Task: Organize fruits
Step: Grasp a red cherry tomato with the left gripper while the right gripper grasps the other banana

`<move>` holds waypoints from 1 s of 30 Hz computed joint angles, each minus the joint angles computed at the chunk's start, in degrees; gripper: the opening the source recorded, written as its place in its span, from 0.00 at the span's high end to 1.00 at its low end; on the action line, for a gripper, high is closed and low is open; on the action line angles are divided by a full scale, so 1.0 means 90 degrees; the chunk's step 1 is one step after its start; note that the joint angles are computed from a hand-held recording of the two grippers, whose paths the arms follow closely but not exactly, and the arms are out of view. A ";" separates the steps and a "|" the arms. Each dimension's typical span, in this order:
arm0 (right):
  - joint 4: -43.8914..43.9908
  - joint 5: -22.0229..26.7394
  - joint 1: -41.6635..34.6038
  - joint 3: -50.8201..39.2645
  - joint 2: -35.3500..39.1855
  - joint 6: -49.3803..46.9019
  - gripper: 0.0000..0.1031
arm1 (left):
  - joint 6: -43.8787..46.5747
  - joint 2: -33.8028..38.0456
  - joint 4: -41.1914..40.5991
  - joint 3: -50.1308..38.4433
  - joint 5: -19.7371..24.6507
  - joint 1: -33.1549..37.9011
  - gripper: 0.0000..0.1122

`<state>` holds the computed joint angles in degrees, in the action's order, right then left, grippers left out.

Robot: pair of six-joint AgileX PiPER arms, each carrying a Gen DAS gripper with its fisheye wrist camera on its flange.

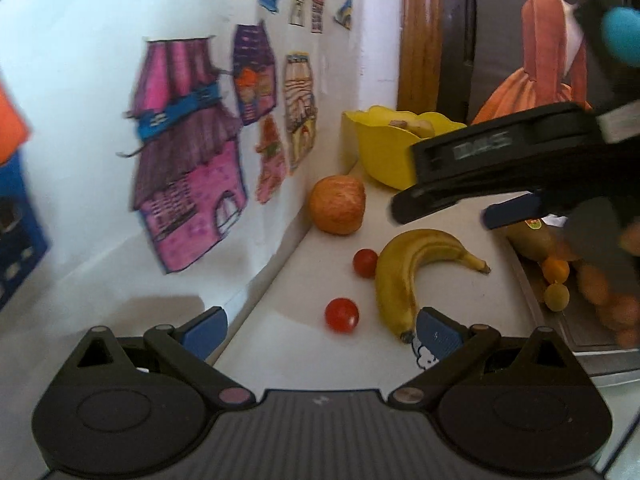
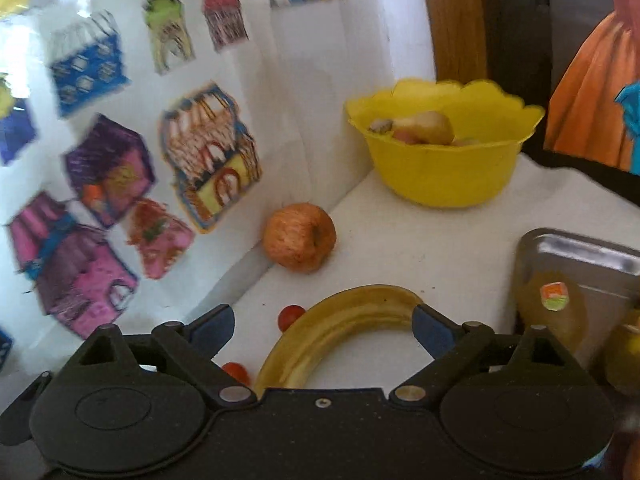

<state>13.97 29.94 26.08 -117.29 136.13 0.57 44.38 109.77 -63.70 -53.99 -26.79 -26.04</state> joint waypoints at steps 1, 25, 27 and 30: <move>-0.0010 0.0219 -0.0018 -0.0370 0.0230 0.0028 0.09 | 0.0053 0.0056 -0.0002 -0.0066 0.0019 0.0016 0.09; -0.0900 0.0944 0.0042 -0.2316 0.1595 0.1414 0.27 | 0.0069 0.0762 0.0195 -0.0838 0.0789 0.0481 0.50; -0.1105 0.1069 0.0095 -0.2715 0.1810 0.1656 0.27 | 0.0007 0.0801 0.0290 -0.0869 0.0847 0.0508 0.51; -0.1421 0.0896 0.0192 -0.2624 0.1808 0.1864 0.27 | 0.0217 0.0872 0.0163 -0.0962 0.0829 0.0508 0.57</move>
